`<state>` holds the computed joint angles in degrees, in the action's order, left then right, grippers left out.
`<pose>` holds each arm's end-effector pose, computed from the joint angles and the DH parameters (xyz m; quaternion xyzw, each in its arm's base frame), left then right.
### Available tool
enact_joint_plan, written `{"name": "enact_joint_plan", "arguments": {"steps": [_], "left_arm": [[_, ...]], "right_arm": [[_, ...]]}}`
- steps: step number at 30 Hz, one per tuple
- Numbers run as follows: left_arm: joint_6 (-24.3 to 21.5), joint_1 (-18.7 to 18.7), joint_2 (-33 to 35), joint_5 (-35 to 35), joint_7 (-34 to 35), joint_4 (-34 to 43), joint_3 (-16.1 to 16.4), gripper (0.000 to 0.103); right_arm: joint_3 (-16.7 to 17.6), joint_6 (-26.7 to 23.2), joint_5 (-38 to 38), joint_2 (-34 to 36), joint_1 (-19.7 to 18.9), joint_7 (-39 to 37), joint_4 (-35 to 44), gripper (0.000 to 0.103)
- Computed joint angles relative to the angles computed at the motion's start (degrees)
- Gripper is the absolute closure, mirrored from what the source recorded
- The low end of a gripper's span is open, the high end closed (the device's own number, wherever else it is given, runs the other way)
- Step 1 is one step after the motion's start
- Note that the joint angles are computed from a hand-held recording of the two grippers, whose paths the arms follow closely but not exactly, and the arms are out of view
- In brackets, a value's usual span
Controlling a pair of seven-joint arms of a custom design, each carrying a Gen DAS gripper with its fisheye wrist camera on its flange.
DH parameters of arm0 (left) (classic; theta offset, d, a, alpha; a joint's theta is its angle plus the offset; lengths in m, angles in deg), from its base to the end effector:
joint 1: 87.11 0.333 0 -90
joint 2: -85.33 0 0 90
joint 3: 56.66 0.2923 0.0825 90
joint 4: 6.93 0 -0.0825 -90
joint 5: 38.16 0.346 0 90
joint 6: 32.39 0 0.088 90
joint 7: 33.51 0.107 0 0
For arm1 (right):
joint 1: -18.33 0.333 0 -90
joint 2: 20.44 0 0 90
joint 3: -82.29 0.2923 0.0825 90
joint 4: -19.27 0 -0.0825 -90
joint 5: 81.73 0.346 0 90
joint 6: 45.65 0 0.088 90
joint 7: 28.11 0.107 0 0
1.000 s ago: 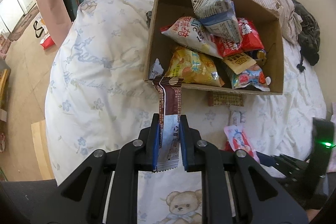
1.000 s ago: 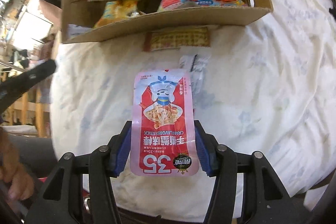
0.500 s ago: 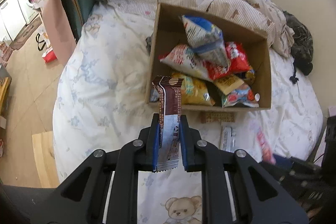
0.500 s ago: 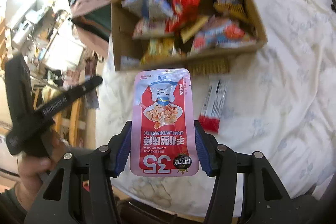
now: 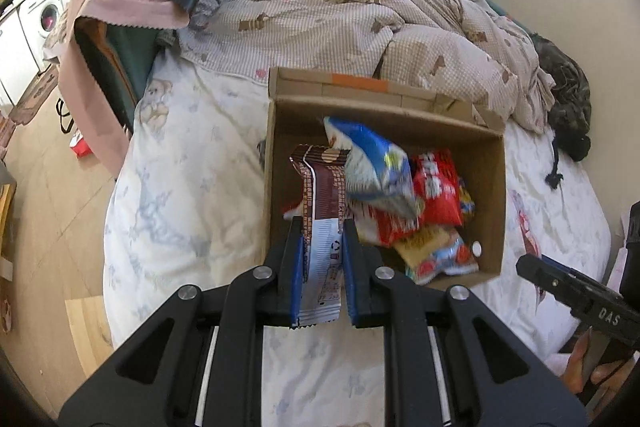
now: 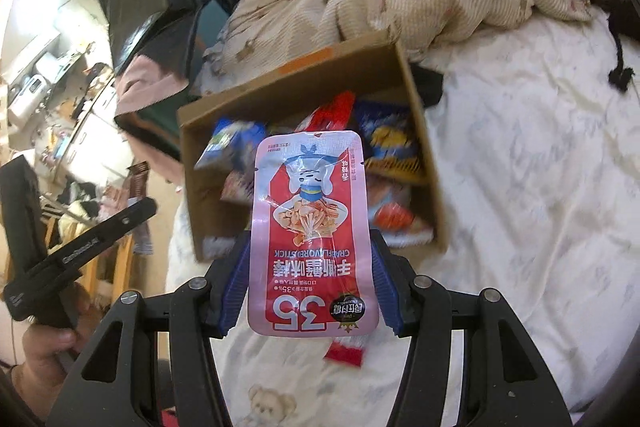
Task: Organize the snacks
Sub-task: 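Carry the chocolate bar and pink packet over the box with both tools, then open both tools to drop the chocolate bar and pink packet into the box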
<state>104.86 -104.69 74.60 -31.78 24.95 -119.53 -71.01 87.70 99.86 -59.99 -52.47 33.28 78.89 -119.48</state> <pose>0.4342 -0.2818 0.6057 -0.6470 0.6975 -0.2755 0.1378 0.3800 0.1430 0.5740 -0.6009 0.7175 -0.0323 0.3509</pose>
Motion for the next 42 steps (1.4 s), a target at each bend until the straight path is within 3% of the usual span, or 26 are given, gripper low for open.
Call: {"name": "enact_joint_plan", "arguments": {"steps": [8, 14, 20, 26, 34, 36, 37, 38, 40, 42], "left_arm": [[3.7, 0.2, 3.7, 1.2, 0.0, 0.2, 0.0, 0.089], [2.5, 0.2, 6.0, -2.5, 2.4, 0.5, 0.4, 0.089], [3.5, 0.5, 6.5, 0.7, 1.4, 0.3, -0.2, 0.089], [3.3, 0.3, 8.0, 1.5, 0.7, 1.3, -0.3, 0.088], [5.0, -0.1, 8.0, 3.8, -0.1, 1.1, -0.7, 0.088], [5.3, -0.1, 7.7, 4.3, -0.3, 0.8, -0.7, 0.088], [5.2, -0.2, 7.7, 4.5, -0.4, 0.9, -0.8, 0.088], [5.0, -0.2, 7.7, 4.6, -0.5, 0.9, -0.8, 0.087], [4.7, -0.2, 7.5, 4.3, -0.4, 0.8, -0.7, 0.08], [5.2, -0.3, 7.0, 3.6, -0.3, 0.2, -0.6, 0.051]], "right_arm": [[0.4, 2.6, -4.2, 7.3, -3.1, 1.8, 4.1, 0.046], [-1.2, 5.1, -2.2, 9.4, -2.0, 0.7, 3.8, 0.045], [-0.3, 5.5, -4.0, 11.1, -2.4, 1.2, 4.6, 0.044], [-0.7, 5.6, -3.4, 12.2, -1.5, 0.4, 5.2, 0.043], [-2.8, 6.1, 3.1, 13.4, 0.2, -2.6, 5.2, 0.041], [-2.7, 6.7, 3.9, 13.0, 0.2, -3.1, 5.0, 0.04], [-2.4, 7.5, 3.8, 12.7, 0.1, -3.1, 4.7, 0.032], [-2.1, 8.2, 3.5, 12.4, -0.1, -2.9, 4.4, 0.021], [-1.8, 9.4, 3.3, 12.0, -0.2, -2.6, 3.9, 0.014], [-2.1, 9.2, 3.9, 12.0, 0.3, -3.3, 4.1, 0.014]]}}
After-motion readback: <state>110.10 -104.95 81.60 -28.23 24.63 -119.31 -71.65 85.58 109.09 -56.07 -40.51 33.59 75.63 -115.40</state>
